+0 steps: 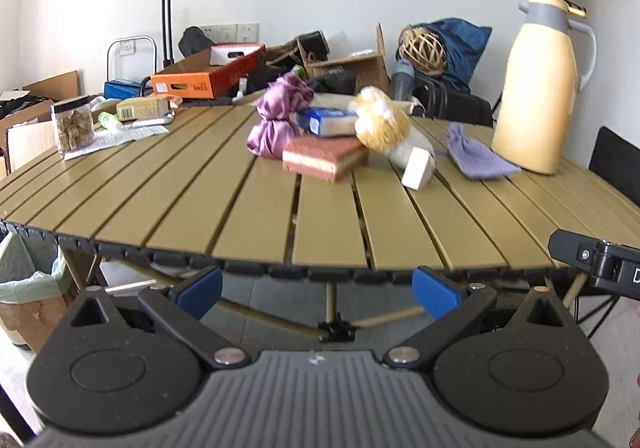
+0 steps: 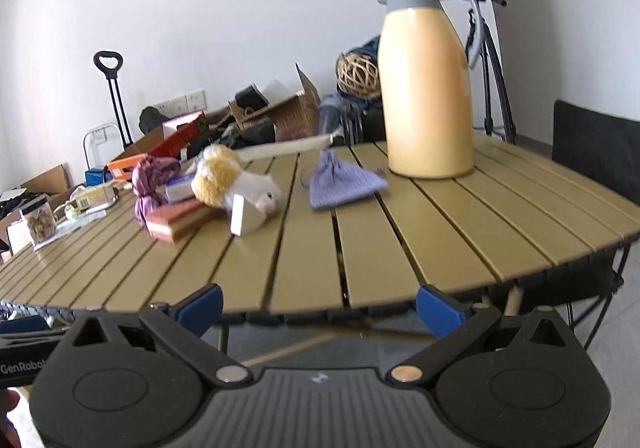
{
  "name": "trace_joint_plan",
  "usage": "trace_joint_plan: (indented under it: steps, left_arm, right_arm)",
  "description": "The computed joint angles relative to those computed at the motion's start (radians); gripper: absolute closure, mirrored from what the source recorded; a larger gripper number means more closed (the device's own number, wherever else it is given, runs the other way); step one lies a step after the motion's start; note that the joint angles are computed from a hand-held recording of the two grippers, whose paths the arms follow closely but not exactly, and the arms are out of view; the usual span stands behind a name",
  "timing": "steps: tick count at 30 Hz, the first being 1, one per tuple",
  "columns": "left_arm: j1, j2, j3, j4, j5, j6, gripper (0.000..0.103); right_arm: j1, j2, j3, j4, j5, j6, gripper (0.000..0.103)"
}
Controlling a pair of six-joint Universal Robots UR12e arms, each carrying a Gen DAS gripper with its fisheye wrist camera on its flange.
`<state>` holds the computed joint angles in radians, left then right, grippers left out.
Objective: Collect trash
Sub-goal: 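Raise both open tools back up toward the table items, then close the right gripper on the white paper wedge while the left tool approaches the pink sponge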
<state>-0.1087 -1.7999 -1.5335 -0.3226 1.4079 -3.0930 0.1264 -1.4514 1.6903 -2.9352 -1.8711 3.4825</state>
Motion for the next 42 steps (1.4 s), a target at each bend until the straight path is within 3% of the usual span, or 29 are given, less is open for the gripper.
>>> trace_joint_plan:
  steps: [13, 28, 34, 36, 40, 42]
  left_arm:
    - [0.020, -0.077, 0.124, 0.024, 0.020, -0.047, 0.000]
    - [0.040, -0.182, 0.287, -0.056, 0.007, -0.074, 0.000]
    - [0.039, -0.220, 0.347, -0.099, 0.006, -0.055, 0.000]
    - [0.037, -0.230, 0.364, -0.108, 0.007, -0.055, 0.000]
    - [0.037, -0.247, 0.395, -0.127, -0.003, -0.062, 0.000]
    - [0.036, -0.255, 0.409, -0.144, -0.011, -0.063, 0.000]
  right_arm:
    - [0.002, 0.103, -0.142, -0.051, 0.002, -0.058, 0.000]
    - [0.004, 0.227, -0.314, 0.064, 0.022, -0.094, 0.002]
    - [0.006, 0.273, -0.391, 0.162, 0.024, -0.095, 0.008]
    - [0.007, 0.288, -0.416, 0.193, 0.024, -0.087, 0.021]
    - [0.004, 0.317, -0.461, 0.252, 0.023, -0.062, 0.029]
    - [0.002, 0.328, -0.479, 0.279, 0.021, -0.044, 0.041]
